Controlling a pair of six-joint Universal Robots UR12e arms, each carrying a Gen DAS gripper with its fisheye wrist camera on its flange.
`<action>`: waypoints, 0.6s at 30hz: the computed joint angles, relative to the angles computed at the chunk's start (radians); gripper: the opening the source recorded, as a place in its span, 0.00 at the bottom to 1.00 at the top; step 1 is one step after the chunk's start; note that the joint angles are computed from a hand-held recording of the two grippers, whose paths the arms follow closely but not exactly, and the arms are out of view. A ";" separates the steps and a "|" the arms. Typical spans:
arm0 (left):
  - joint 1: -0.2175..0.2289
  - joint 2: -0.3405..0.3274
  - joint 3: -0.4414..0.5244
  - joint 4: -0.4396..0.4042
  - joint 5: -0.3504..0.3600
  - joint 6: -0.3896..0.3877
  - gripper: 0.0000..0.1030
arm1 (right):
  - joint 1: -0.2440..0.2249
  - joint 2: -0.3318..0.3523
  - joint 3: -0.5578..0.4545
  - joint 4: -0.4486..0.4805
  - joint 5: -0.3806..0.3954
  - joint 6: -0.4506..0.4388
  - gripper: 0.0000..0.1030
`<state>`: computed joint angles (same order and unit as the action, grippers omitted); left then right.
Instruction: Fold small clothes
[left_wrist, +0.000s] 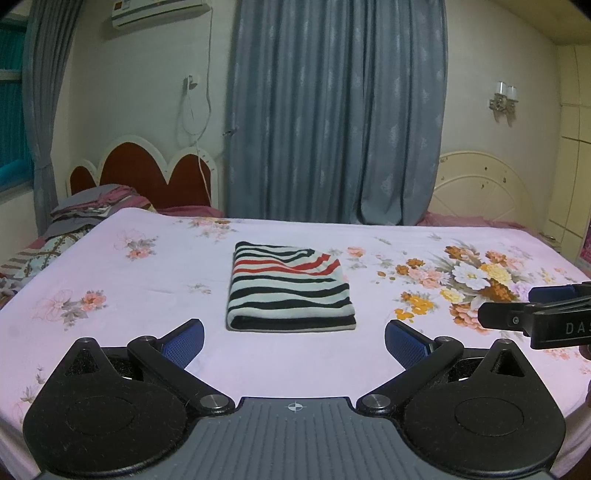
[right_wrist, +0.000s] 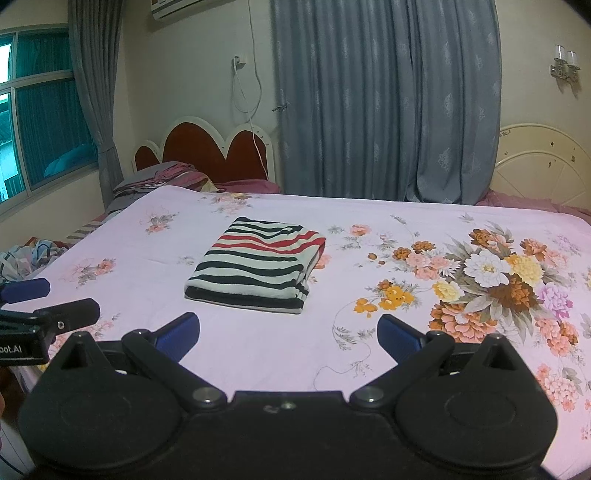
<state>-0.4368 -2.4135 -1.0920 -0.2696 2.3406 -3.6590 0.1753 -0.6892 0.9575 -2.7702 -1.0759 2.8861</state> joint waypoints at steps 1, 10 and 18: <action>0.000 0.000 0.000 0.000 -0.001 -0.003 1.00 | 0.000 0.000 0.000 0.000 0.001 -0.001 0.99; 0.002 0.001 -0.003 0.009 -0.005 0.003 1.00 | 0.001 0.002 -0.001 -0.004 -0.006 0.002 0.99; 0.002 0.001 -0.003 0.010 -0.006 0.004 1.00 | 0.001 0.002 -0.001 -0.001 -0.005 0.000 0.99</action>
